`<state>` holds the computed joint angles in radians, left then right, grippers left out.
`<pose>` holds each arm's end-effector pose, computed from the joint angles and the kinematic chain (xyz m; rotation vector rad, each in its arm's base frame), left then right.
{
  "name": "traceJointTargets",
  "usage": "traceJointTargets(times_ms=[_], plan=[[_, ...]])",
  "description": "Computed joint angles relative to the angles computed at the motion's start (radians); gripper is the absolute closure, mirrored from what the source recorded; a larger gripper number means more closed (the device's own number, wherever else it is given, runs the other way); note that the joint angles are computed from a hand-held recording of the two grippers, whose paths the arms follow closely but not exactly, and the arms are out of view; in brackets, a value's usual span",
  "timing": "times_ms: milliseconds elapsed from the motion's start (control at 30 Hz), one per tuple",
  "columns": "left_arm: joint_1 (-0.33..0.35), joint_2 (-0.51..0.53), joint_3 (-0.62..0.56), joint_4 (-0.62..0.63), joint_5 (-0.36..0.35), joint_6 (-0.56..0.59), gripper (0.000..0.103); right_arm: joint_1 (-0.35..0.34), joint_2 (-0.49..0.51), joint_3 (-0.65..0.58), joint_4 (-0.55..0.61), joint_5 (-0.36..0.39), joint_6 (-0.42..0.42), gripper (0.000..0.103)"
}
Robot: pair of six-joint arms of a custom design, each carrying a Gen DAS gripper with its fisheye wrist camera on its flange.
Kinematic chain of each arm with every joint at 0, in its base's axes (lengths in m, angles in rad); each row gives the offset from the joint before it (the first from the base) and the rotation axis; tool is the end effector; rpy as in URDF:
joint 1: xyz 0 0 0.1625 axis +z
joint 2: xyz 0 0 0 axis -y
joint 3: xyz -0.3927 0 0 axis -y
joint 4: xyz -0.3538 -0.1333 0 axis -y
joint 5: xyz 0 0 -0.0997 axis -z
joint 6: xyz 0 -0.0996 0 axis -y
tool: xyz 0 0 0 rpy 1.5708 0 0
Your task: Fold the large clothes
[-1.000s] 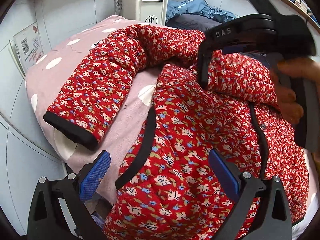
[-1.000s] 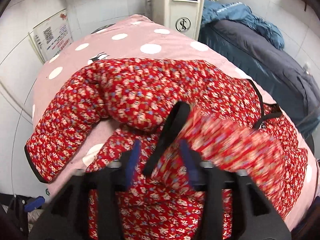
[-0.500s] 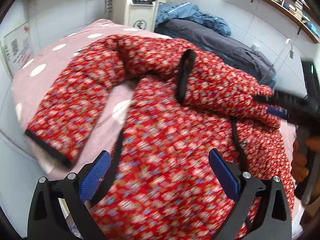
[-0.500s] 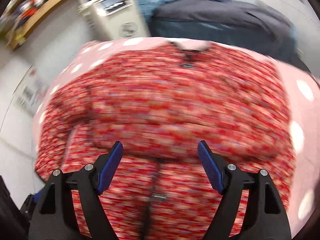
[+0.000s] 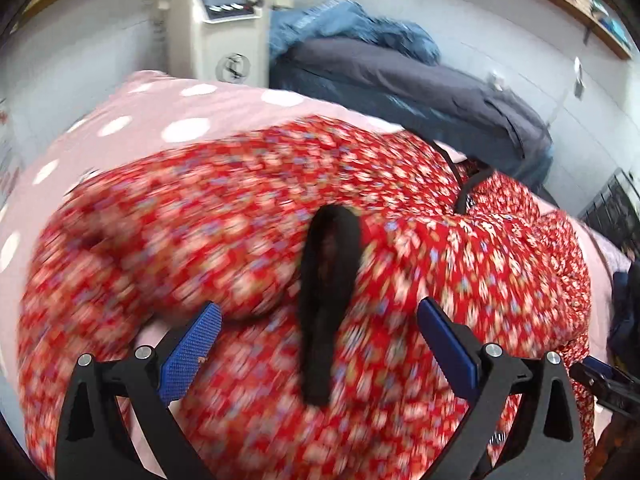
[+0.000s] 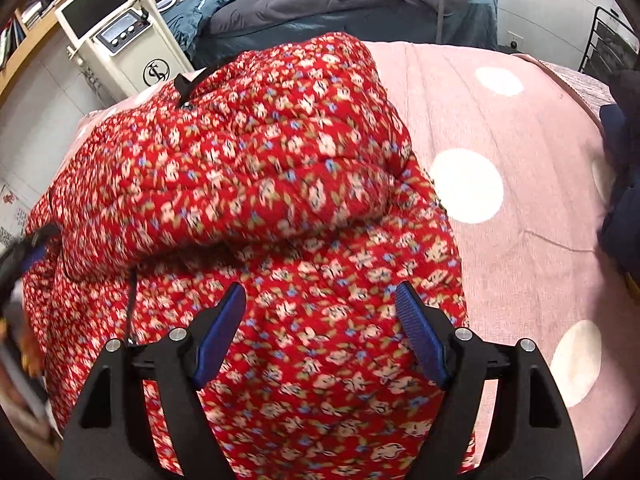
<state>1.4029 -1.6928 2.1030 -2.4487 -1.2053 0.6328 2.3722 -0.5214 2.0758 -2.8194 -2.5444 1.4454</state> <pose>0.0984 -0.4301 0.3731 0.9216 2.4759 -0.4994 0.3404 -0.2588 -0.0791 -0.5486 -2.2357 0.9419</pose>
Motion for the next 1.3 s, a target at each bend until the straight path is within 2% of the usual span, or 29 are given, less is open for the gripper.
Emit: traceJointTargets(times_ms=[33, 100, 133, 167, 233, 367, 433, 500, 533, 567, 600, 633, 700, 733, 767, 833, 867, 933, 1000, 1033, 1100, 1167, 1200, 1267, 1300], plan=[[-0.016, 0.025, 0.011, -0.030, 0.032, 0.000, 0.008, 0.004, 0.001, 0.002, -0.001, -0.001, -0.002, 0.026], [-0.025, 0.041, 0.028, -0.060, 0.025, 0.037, 0.049, 0.006, 0.002, -0.001, 0.010, -0.012, -0.029, 0.026], [-0.044, 0.045, 0.035, -0.047, 0.042, 0.054, 0.072, 0.008, -0.001, -0.006, 0.030, -0.016, -0.031, 0.026], [-0.058, 0.043, 0.051, -0.075, 0.059, 0.072, 0.081, 0.008, -0.003, -0.008, 0.039, -0.023, -0.041, 0.026], [-0.077, 0.037, 0.067, -0.155, 0.035, 0.113, 0.083, 0.010, -0.011, -0.013, 0.062, -0.034, -0.054, 0.026], [-0.119, 0.085, 0.023, -0.212, 0.065, 0.098, 0.084, -0.004, -0.027, -0.036, 0.071, -0.078, -0.131, 0.026], [-0.137, 0.125, 0.044, -0.323, 0.126, 0.144, 0.089, -0.020, -0.027, -0.047, 0.025, -0.091, -0.196, 0.026], [-0.154, 0.178, 0.065, -0.464, 0.241, 0.191, 0.091, -0.039, -0.017, -0.066, -0.046, -0.096, -0.277, 0.026], [-0.150, 0.210, 0.054, -0.471, 0.297, 0.173, 0.090, -0.050, -0.007, -0.081, -0.083, -0.095, -0.326, 0.026], [-0.137, 0.233, 0.038, -0.436, 0.334, 0.134, 0.090, -0.062, 0.006, -0.099, -0.108, -0.093, -0.373, 0.021], [-0.121, 0.236, 0.016, -0.360, 0.336, 0.076, 0.090, -0.081, 0.021, -0.125, -0.100, -0.095, -0.412, 0.018], [-0.103, 0.206, -0.001, -0.278, 0.297, 0.010, 0.089, -0.094, 0.032, -0.138, -0.103, -0.096, -0.439, 0.017], [-0.086, 0.146, -0.002, -0.228, 0.215, -0.032, 0.075, -0.130, 0.044, -0.157, -0.063, -0.076, -0.453, 0.017], [-0.089, 0.105, 0.020, -0.242, 0.185, -0.034, 0.057, -0.149, 0.047, -0.166, -0.026, -0.064, -0.439, 0.016], [-0.092, 0.070, 0.040, -0.255, 0.161, -0.033, 0.033, -0.161, 0.056, -0.176, -0.011, -0.064, -0.443, 0.013], [-0.085, -0.006, 0.070, -0.230, 0.055, -0.034, 0.018, -0.167, 0.078, -0.219, 0.062, -0.091, -0.438, 0.009], [-0.087, -0.023, 0.076, -0.208, 0.036, -0.041, 0.018, -0.172, 0.083, -0.237, 0.103, -0.095, -0.421, 0.006], [-0.107, -0.049, 0.083, -0.139, 0.000, -0.045, 0.018, -0.181, 0.085, -0.244, 0.101, -0.090, -0.400, 0.006], [-0.117, -0.078, 0.124, -0.140, -0.040, -0.021, 0.009, -0.186, 0.086, -0.251, 0.098, -0.086, -0.400, 0.006], [-0.131, -0.088, 0.147, -0.139, -0.030, -0.002, 0.006, -0.187, 0.087, -0.255, 0.104, -0.088, -0.405, 0.005], [-0.150, -0.057, 0.167, -0.109, 0.034, 0.008, 0.006, -0.189, 0.096, -0.262, 0.091, -0.096, -0.426, 0.005], [-0.152, 0.011, 0.194, -0.140, 0.140, -0.002, 0.006, -0.189, 0.103, -0.253, 0.048, -0.102, -0.450, 0.005], [-0.143, 0.040, 0.200, -0.171, 0.170, 0.006, 0.006, -0.185, 0.104, -0.237, 0.027, -0.103, -0.452, 0.005], [-0.107, 0.084, 0.228, -0.280, 0.155, 0.083, 0.005, -0.177, 0.117, -0.220, -0.007, -0.113, -0.455, 0.005], [-0.106, 0.083, 0.238, -0.298, 0.156, 0.091, 0.005, -0.163, 0.122, -0.206, -0.003, -0.119, -0.430, 0.005]])
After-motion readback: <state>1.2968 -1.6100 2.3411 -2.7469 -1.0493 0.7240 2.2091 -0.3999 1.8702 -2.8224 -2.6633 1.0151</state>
